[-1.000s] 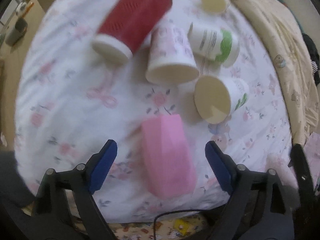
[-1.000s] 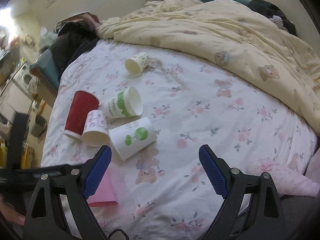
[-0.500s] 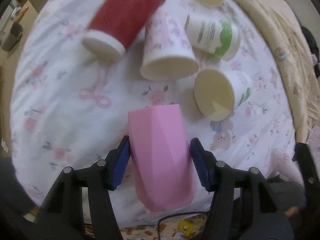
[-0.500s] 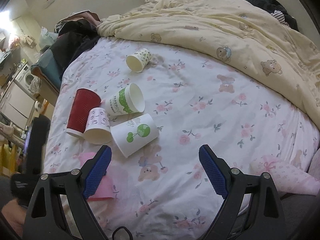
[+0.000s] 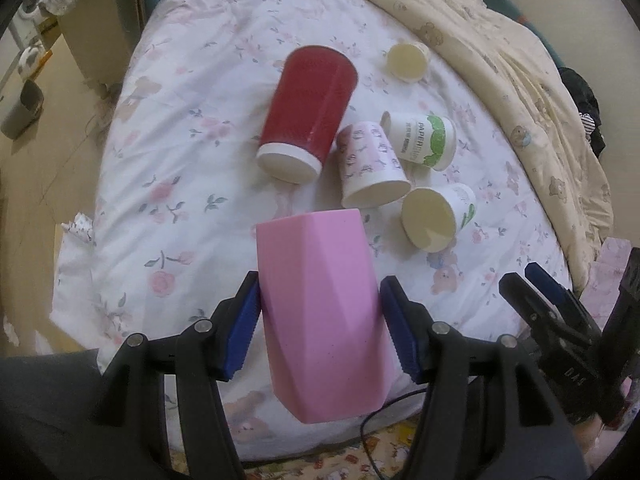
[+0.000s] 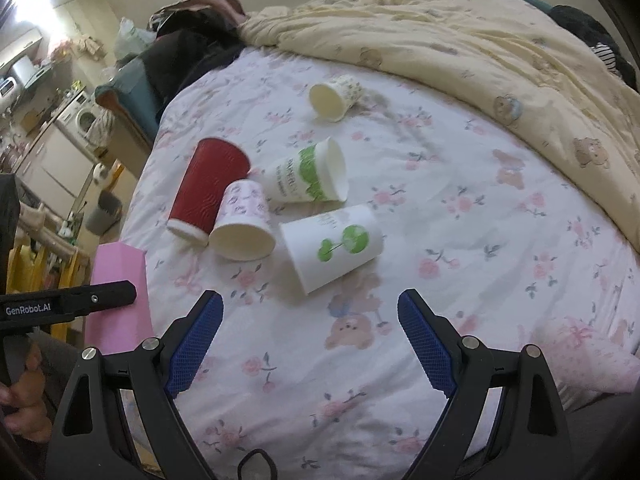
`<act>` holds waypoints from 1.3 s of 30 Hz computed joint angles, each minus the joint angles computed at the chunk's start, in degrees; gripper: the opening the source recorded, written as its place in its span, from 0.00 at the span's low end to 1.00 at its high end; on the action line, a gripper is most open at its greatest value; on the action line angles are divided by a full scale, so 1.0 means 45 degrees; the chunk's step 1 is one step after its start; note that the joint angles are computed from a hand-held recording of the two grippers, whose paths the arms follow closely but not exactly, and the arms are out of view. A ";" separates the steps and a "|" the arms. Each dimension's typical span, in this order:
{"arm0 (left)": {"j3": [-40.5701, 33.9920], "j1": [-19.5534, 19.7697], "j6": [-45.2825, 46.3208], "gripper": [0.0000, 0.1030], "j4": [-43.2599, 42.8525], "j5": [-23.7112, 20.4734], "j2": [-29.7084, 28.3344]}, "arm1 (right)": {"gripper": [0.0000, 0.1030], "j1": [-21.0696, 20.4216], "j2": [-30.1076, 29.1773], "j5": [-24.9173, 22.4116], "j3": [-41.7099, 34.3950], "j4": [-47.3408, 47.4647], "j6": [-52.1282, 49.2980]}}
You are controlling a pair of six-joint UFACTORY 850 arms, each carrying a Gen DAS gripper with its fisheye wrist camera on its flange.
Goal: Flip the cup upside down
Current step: 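Grasp the pink hexagonal cup with the left gripper, then lift and rotate the pink cup with the left gripper, setting it upside down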
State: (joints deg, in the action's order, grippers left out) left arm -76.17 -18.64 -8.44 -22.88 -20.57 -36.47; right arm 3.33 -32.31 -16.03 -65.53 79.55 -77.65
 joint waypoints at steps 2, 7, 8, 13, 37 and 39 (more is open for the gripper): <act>0.0322 0.0084 0.0822 0.54 -0.0930 0.0396 0.0013 | 0.89 0.0107 -0.0070 0.0023 -0.0057 -0.0209 0.0223; 0.0403 0.0223 0.1712 0.54 -0.2194 0.0450 -0.0030 | 0.89 0.0333 -0.0164 0.0359 -0.0113 -0.0630 0.0463; 0.0438 0.0174 0.1680 0.54 -0.1995 0.0642 0.0042 | 0.89 0.0376 -0.0163 0.0375 -0.0097 -0.0631 0.0320; 0.0450 0.0136 0.3163 0.54 -0.3517 0.0707 0.0058 | 0.89 0.0204 -0.0296 -0.1800 -0.0218 -0.0449 -0.0385; 0.0559 -0.0201 0.5919 0.52 -0.5284 0.0754 0.0301 | 0.89 0.0671 -0.1745 -0.2979 -0.1564 -0.5930 0.4720; 0.0576 -0.0250 0.5365 0.52 -0.4691 0.0902 0.0331 | 0.89 0.0587 -0.1775 -0.3082 -0.1597 -0.5963 0.4875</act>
